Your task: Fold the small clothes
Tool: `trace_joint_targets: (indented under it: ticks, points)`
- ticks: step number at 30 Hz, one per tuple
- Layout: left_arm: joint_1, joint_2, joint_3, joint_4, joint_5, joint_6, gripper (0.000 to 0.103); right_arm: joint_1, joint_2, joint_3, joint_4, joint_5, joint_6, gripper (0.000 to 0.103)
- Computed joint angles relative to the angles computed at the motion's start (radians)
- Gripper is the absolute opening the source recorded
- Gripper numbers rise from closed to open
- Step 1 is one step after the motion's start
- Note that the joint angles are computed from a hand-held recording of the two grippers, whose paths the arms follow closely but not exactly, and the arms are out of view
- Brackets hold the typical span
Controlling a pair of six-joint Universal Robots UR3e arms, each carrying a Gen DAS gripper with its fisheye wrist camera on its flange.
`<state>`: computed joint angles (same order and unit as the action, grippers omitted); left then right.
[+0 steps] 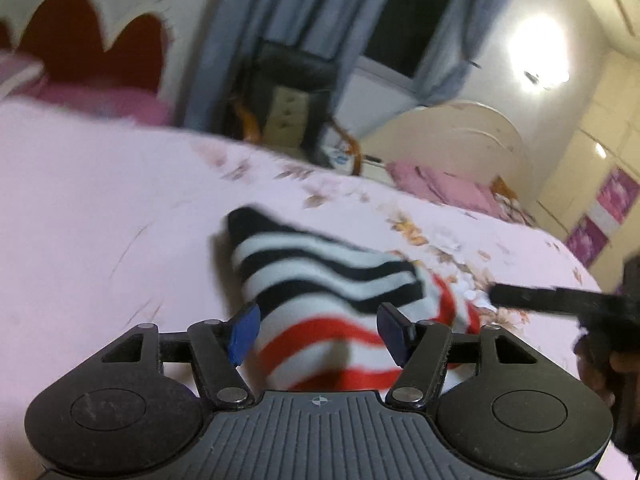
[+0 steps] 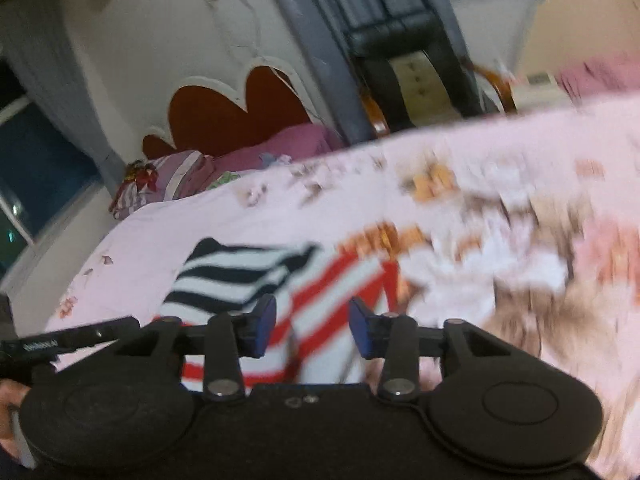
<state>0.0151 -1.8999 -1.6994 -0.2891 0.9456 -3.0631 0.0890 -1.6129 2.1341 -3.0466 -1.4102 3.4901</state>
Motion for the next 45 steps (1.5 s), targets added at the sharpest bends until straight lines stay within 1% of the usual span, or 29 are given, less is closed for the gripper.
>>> trace_joint_targets:
  ticks: [2,3,4,5,6,7,9,10,11,13,14,16,20,22,23,24,25,27,29,31,34,36,38,39,40,41,42,44,45]
  points:
    - [-0.060,-0.067,0.109,-0.035,0.027,0.012,0.064,0.043,0.092,-0.120,0.057,-0.047,-0.026,0.039]
    - [-0.079,-0.100,0.156,-0.058,0.028,0.016,0.064,0.050,0.127,-0.158,0.081,-0.049,-0.038,0.038]
    - [-0.100,-0.135,0.204,-0.083,0.040,0.014,0.064,0.071,0.175,-0.215,0.124,-0.078,-0.058,0.036]
    - [-0.119,-0.170,0.250,-0.113,0.057,0.016,0.064,0.100,0.227,-0.284,0.194,-0.133,-0.082,0.031]
    - [-0.133,-0.203,0.303,-0.174,0.073,0.028,0.064,0.121,0.271,-0.343,0.275,-0.182,-0.108,0.029]
    - [-0.149,-0.239,0.346,-0.219,0.100,0.039,0.064,0.128,0.296,-0.361,0.295,-0.209,-0.119,0.029]
    - [-0.162,-0.255,0.338,-0.179,0.117,0.044,0.064,0.090,0.286,-0.320,0.254,-0.164,-0.105,0.033]
    - [-0.164,-0.253,0.341,-0.182,0.120,0.044,0.063,0.067,0.273,-0.311,0.266,-0.128,-0.088,0.033]
    - [-0.167,-0.243,0.342,-0.189,0.125,0.044,0.063,0.061,0.264,-0.310,0.281,-0.120,-0.092,0.033]
    - [-0.152,-0.177,0.258,-0.155,0.107,0.044,0.063,0.083,0.228,-0.320,0.333,-0.163,-0.083,0.033]
    - [-0.129,-0.118,0.173,-0.108,0.076,0.051,0.064,0.096,0.203,-0.313,0.337,-0.185,-0.083,0.034]
    - [-0.094,-0.001,0.011,-0.034,0.053,0.078,0.063,0.129,0.104,-0.248,0.323,-0.217,-0.096,0.029]
    - [-0.049,0.179,-0.224,0.018,0.015,0.155,0.064,0.193,-0.081,-0.102,0.290,-0.184,-0.138,0.029]
    - [-0.036,0.245,-0.313,0.042,-0.015,0.204,0.064,0.239,-0.105,-0.068,0.280,-0.166,-0.168,0.029]
    - [-0.025,0.273,-0.347,0.047,-0.028,0.220,0.064,0.263,-0.101,-0.054,0.266,-0.164,-0.188,0.026]
    - [-0.016,0.296,-0.374,0.042,-0.034,0.224,0.064,0.291,-0.085,-0.063,0.277,-0.188,-0.197,0.025]
    - [-0.013,0.310,-0.389,0.037,-0.028,0.218,0.063,0.320,-0.055,-0.084,0.302,-0.235,-0.196,0.024]
    - [-0.025,0.322,-0.413,0.043,0.002,0.220,0.063,0.335,-0.014,-0.087,0.308,-0.295,-0.176,0.013]
    - [-0.078,0.331,-0.425,0.075,0.089,0.252,0.063,0.321,0.006,-0.067,0.280,-0.314,-0.149,0.009]
    - [-0.104,0.347,-0.448,0.097,0.131,0.274,0.064,0.299,0.002,-0.024,0.225,-0.290,-0.137,0.009]
    - [-0.084,0.385,-0.483,0.084,0.123,0.262,0.063,0.327,0.003,-0.002,0.194,-0.324,-0.129,0.008]
    - [-0.089,0.392,-0.503,0.101,0.145,0.268,0.063,0.334,0.000,0.014,0.176,-0.333,-0.135,0.009]
    - [-0.097,0.422,-0.504,0.075,0.173,0.265,0.064,0.326,-0.017,0.012,0.199,-0.320,-0.113,0.009]
    - [-0.092,0.447,-0.514,0.068,0.177,0.258,0.064,0.339,-0.034,-0.008,0.237,-0.332,-0.084,0.012]
    - [-0.087,0.470,-0.527,0.072,0.189,0.239,0.064,0.352,-0.062,-0.009,0.246,-0.341,-0.062,0.015]
    - [-0.078,0.494,-0.548,0.078,0.199,0.213,0.064,0.365,-0.095,0.008,0.230,-0.346,-0.050,0.022]
    - [-0.069,0.505,-0.569,0.094,0.209,0.185,0.064,0.379,-0.122,0.021,0.229,-0.351,-0.037,0.023]
    - [-0.068,0.501,-0.594,0.109,0.252,0.134,0.064,0.409,-0.147,0.037,0.252,-0.359,-0.038,0.022]
    - [-0.082,0.485,-0.585,0.091,0.282,0.120,0.064,0.424,-0.138,0.038,0.261,-0.373,-0.048,0.019]
